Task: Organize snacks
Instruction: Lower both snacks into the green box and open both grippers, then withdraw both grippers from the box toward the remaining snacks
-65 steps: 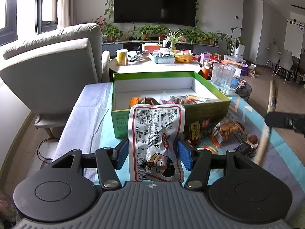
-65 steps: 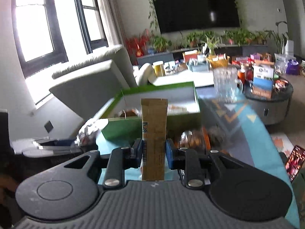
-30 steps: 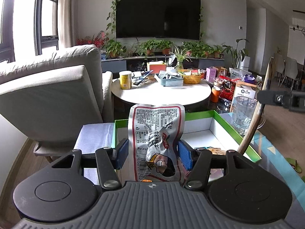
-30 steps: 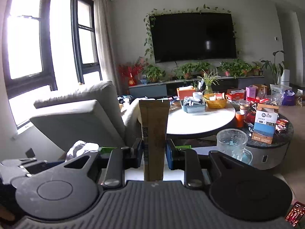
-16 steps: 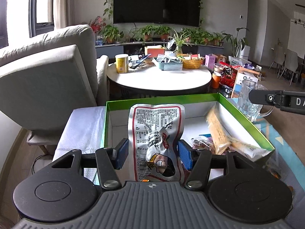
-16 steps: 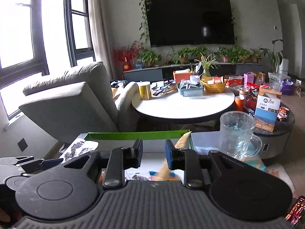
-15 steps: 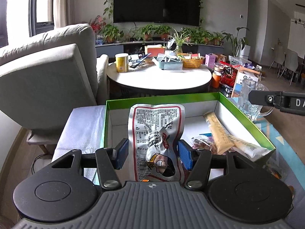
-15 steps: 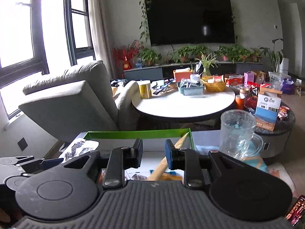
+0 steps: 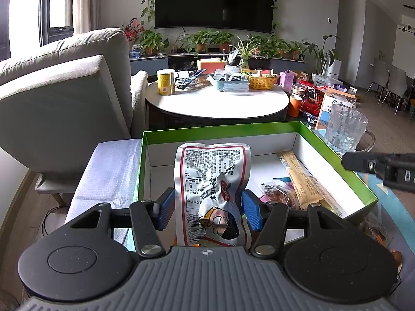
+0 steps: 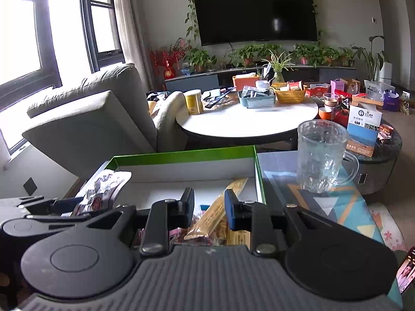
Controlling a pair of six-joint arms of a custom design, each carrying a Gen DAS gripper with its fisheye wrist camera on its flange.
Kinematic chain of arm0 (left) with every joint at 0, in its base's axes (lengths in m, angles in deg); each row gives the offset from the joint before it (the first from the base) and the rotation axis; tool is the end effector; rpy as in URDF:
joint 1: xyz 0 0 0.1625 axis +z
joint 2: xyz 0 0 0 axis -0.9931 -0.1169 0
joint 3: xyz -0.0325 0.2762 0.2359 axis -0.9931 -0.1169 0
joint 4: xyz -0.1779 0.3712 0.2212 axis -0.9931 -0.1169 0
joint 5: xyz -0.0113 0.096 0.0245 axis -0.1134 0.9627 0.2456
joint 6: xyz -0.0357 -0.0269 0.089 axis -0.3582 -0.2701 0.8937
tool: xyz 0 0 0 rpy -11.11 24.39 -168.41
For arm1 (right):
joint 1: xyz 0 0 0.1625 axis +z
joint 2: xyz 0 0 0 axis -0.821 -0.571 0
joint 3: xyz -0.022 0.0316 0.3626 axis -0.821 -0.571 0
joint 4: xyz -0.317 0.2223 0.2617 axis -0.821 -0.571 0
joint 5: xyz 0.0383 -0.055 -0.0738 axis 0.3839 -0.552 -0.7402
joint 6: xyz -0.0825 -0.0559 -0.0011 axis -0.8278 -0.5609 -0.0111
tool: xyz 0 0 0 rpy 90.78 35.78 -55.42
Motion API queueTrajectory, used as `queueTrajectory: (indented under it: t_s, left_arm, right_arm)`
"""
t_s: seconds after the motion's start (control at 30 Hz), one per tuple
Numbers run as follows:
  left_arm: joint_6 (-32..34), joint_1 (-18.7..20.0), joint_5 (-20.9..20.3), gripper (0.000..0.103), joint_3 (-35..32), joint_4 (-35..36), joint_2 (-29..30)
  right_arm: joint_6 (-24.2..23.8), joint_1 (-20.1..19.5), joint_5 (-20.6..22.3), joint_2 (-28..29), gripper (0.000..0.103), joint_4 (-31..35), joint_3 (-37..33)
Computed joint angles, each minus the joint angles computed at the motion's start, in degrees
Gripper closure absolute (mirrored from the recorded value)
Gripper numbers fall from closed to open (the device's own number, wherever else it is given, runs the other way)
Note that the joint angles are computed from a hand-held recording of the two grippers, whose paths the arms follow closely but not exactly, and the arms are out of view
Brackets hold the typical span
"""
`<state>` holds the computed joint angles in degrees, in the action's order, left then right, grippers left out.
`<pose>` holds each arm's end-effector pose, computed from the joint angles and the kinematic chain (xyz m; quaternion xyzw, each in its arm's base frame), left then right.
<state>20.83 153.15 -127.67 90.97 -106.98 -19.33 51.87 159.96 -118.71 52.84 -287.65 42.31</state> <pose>-0.0517 -0.6708 0.1969 0.2824 0.8381 -0.3816 0.2688 0.2539 -0.6221 0.0081 0.1808 -0.8288 0.4642 0.2548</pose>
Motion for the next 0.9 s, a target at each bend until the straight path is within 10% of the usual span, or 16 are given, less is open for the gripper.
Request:
queueTrajectory:
  t_s: [0.9]
  left_arm:
    - [-0.98, -1.17, 0.87, 0.041, 6.41, -4.22, -4.58]
  right_arm:
    - [3.47, -0.58, -1.08, -4.02, 0.079, -1.21, 9.33]
